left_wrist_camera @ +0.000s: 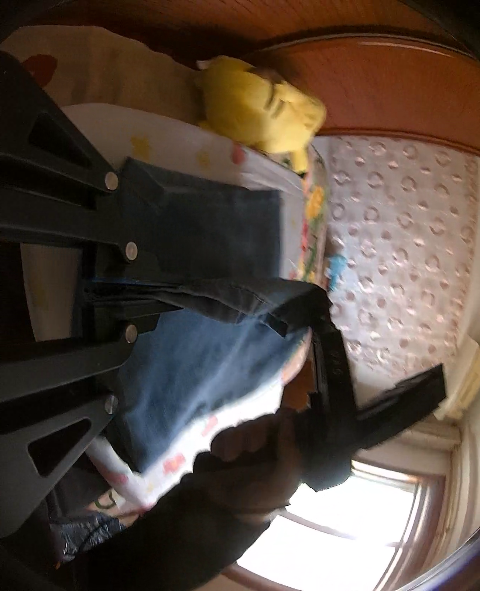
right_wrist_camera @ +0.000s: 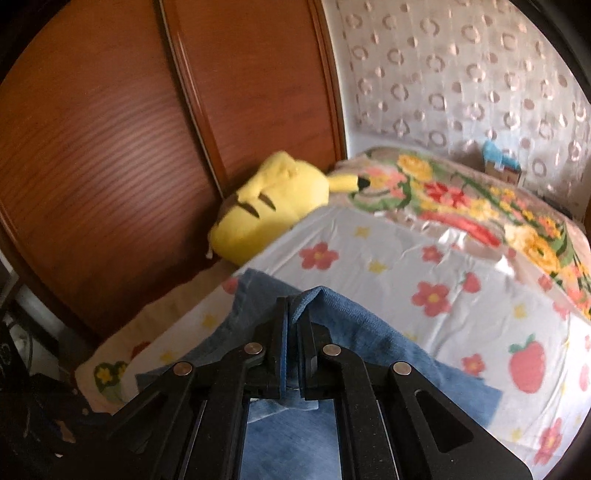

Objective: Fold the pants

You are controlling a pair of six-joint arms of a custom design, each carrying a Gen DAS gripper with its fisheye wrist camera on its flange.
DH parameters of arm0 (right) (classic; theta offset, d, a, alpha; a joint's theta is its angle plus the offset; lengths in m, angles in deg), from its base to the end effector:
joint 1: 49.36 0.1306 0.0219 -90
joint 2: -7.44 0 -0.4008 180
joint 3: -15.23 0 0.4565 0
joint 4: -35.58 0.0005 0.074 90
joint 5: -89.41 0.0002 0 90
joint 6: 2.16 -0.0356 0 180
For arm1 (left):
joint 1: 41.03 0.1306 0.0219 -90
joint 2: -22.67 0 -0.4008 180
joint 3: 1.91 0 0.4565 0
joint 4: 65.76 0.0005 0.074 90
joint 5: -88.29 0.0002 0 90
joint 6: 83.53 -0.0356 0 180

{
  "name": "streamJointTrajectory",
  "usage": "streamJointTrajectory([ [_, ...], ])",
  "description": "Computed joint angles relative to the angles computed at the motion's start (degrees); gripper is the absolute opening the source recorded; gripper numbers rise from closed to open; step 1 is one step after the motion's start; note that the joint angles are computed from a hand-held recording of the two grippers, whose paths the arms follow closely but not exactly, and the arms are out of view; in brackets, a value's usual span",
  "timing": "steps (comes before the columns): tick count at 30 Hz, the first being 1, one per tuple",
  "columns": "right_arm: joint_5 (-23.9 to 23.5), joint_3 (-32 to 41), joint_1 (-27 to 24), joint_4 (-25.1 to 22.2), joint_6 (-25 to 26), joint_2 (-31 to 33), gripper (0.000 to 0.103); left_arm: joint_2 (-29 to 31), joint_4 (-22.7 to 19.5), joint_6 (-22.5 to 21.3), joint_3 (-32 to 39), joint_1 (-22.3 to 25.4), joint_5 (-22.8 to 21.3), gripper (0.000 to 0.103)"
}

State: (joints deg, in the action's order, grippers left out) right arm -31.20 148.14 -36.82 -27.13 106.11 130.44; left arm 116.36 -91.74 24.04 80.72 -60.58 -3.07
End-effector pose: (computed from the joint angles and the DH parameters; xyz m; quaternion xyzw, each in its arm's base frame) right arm 0.7312 0.1807 0.4618 -0.3240 0.8589 0.2345 0.3198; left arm 0.5496 -0.1948 0.3768 0.0102 0.8950 -0.1318 0.4260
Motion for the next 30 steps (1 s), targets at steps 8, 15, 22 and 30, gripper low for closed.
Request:
streamJointTrajectory([
  [8,4.21,-2.18,1.10,1.35,0.46,-0.07,0.047,2.12,-1.81,2.65,-0.85,0.53,-0.57,0.005],
  [15,4.66,-10.33,-1.45,7.79,3.15,-6.20,0.048,1.30,-1.01,3.22,-2.05,1.22,-1.29,0.010],
  [22,8.15,-14.13,-3.72,9.38,5.51,-7.10,0.048,1.32,-1.32,3.13,-2.44,1.82,-1.00,0.013],
  [30,9.76,-23.43,-7.31,13.37,4.13,-11.39,0.049,0.82,-1.35,2.88,-2.61,1.04,-2.84,0.013],
])
